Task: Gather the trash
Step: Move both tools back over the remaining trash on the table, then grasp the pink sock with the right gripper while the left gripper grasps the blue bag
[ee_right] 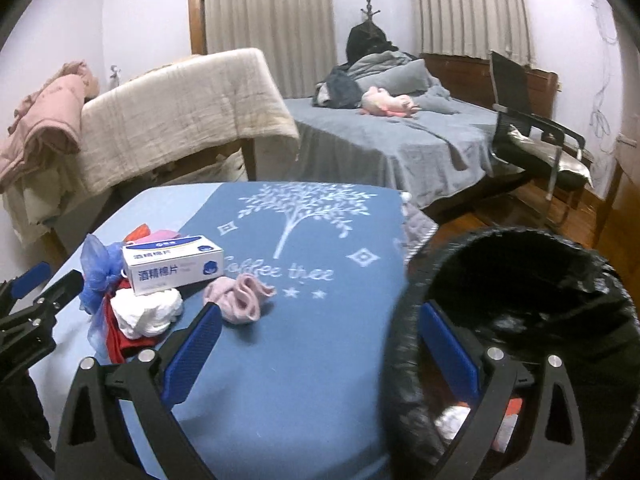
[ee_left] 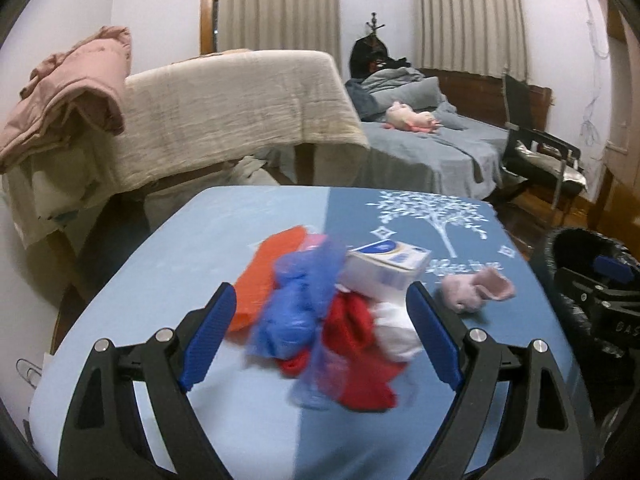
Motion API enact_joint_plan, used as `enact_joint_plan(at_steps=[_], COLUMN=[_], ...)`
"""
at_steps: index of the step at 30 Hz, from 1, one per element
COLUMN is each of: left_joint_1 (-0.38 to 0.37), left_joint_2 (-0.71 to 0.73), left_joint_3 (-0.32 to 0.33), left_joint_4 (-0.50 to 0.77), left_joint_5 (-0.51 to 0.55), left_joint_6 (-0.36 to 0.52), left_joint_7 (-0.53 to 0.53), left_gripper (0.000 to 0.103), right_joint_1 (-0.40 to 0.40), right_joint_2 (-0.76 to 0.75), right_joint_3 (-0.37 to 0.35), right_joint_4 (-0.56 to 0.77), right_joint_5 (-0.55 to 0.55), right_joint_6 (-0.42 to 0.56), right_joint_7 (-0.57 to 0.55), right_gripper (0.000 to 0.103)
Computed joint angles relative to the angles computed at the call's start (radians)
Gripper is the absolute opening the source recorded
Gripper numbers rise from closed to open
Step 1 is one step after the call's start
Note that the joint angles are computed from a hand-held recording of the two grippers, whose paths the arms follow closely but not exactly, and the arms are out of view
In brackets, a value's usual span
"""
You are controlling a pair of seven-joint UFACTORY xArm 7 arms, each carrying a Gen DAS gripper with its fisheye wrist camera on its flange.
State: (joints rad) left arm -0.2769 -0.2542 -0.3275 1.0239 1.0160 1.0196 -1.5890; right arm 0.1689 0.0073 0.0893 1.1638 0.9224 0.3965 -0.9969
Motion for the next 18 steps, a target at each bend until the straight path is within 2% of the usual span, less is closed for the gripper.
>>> enact_joint_plan(at_steps=[10, 18], left_joint_1=[0.039, 0.068], left_joint_2=[-0.025, -0.014], left_joint_3=[0.03, 0.045], left_joint_4=[-0.057, -0.066], left_joint_5=[-0.021, -0.021], left_joint_6=[-0.054, -0.116], left_joint_7=[0.003, 0.011], left_gripper=[0.08, 0.077], right_joint_1=[0.03, 0.027], right_joint_2=[0.114, 0.181], right_joint_3=[0.063, 0.098], right_joint_4=[0.069, 0.13], right_joint_5=[-0.14, -0.29], right_joint_6=[-0.044, -0.019], right_joint_7=[0.13, 0.244], right_gripper=[0.097, 0.096])
